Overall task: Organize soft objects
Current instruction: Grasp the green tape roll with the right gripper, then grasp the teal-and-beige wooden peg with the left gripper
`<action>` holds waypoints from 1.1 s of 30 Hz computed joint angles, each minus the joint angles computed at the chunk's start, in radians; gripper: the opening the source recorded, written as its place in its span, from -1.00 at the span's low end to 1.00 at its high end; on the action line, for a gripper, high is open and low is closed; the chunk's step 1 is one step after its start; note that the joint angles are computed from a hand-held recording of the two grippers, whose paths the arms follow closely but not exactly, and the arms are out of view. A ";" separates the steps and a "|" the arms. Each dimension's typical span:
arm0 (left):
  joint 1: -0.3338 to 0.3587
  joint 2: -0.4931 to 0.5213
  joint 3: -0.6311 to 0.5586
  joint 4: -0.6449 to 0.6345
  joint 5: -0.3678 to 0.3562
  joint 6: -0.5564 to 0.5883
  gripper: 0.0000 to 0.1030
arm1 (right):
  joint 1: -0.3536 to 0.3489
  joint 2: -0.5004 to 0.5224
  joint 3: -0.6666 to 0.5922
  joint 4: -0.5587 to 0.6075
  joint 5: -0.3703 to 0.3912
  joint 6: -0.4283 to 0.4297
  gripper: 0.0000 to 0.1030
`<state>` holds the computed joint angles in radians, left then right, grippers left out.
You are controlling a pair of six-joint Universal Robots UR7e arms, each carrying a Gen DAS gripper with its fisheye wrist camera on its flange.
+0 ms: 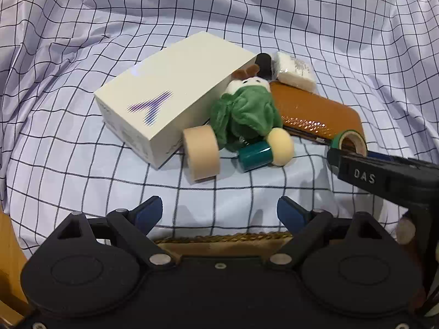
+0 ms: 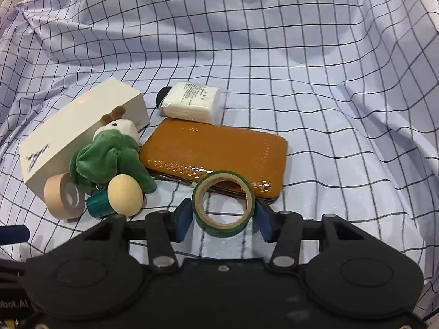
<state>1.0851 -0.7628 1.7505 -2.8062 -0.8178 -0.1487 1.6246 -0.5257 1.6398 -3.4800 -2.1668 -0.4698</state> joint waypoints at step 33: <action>-0.011 0.122 -0.132 -0.072 -0.057 -0.064 0.67 | -0.043 -0.097 0.124 -0.063 0.088 0.013 -0.05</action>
<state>1.0739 -0.6408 1.6186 -2.8785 -0.8752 -0.2125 1.5818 -0.6227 1.7643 -3.5433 -2.0786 -0.4563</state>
